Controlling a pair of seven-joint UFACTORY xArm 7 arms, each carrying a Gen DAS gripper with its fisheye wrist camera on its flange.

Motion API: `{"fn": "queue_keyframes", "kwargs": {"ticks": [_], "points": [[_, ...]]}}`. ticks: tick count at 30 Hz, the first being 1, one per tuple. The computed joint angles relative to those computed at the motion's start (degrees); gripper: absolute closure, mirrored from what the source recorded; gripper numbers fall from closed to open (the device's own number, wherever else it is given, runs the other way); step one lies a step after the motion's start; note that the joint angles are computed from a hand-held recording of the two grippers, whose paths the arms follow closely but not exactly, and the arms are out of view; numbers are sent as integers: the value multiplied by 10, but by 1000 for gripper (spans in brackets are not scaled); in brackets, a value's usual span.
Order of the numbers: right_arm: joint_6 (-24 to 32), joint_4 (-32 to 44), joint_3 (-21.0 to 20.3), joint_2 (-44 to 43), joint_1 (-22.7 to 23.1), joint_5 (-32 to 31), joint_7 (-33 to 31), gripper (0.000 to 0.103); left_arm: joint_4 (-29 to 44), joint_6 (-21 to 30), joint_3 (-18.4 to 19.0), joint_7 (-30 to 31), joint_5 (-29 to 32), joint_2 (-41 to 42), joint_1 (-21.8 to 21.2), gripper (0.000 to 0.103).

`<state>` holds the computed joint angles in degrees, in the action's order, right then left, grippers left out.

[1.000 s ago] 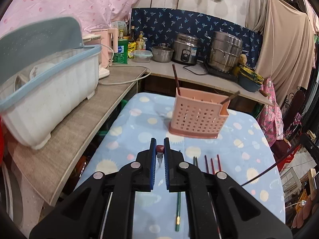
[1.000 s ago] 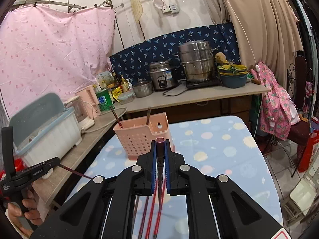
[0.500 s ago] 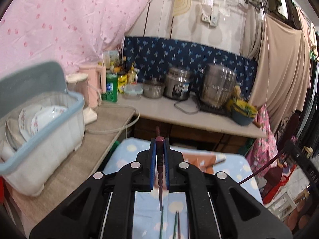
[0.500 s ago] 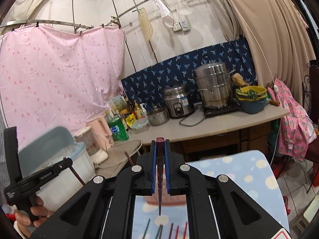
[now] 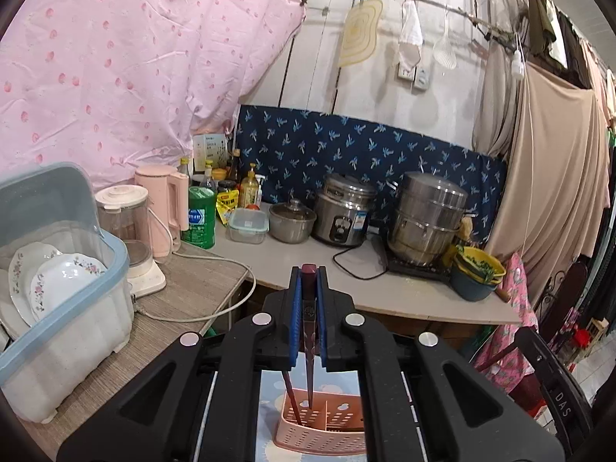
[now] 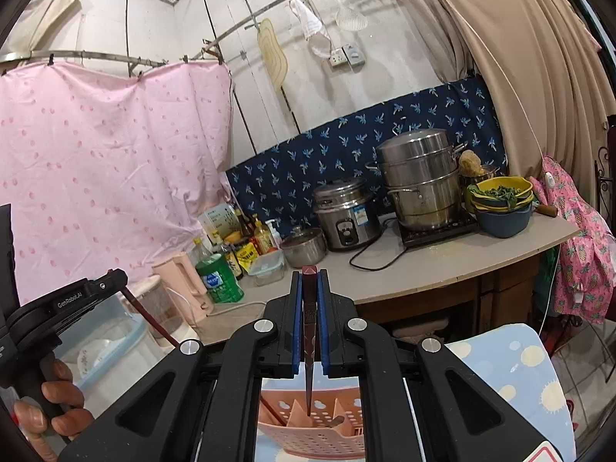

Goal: Organize utensils
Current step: 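Open both tools to drop the chopsticks into the pink holder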

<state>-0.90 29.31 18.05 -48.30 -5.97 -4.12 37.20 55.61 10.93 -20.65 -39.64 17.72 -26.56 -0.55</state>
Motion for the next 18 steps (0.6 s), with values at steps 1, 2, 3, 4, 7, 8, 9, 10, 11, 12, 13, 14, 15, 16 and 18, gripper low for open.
{"fn": "queue_keyframes", "kwargs": {"ticks": [1,2,3,4,7,8,9,10,11,12,13,14,15,16,18], "points": [[-3,0,4,7,-4,-2,0,95,-4,-2,-4,-3,3,4,4,96],[-6,-5,7,11,-6,-3,0,95,-7,-4,-7,-5,4,11,4,96],[-9,-10,7,14,-6,-3,0,95,-11,-5,-8,-6,5,16,3,96],[-12,-14,7,19,-5,-4,-1,95,-15,-7,-7,-6,7,20,1,96],[-17,-26,7,29,-2,-4,-2,95,-27,-5,-9,-9,15,33,-1,96],[-18,-30,8,31,-2,-3,-2,95,-31,-3,-6,-9,15,35,-6,96],[-20,-33,8,34,-1,-4,-3,95,-33,-2,-2,-7,14,38,-11,96],[-20,-36,9,36,1,-4,-4,95,-36,-1,2,-6,13,40,-17,96],[-19,-39,10,36,1,-4,-4,95,-40,-1,5,-5,12,42,-21,96],[-15,-40,8,37,6,-4,-6,95,-41,0,7,-4,12,43,-25,96],[-13,-41,8,38,8,-4,-7,95,-44,1,11,-1,11,44,-29,96],[-11,-43,9,39,9,-5,-7,95,-47,3,15,2,9,44,-34,96],[-8,-42,10,39,9,-6,-7,95,-49,6,19,6,7,44,-39,96],[-5,-44,10,37,10,-6,-7,94,-53,9,23,9,3,42,-45,95],[0,-50,17,25,5,-8,-3,94,-60,10,19,4,6,38,-41,95]]}}
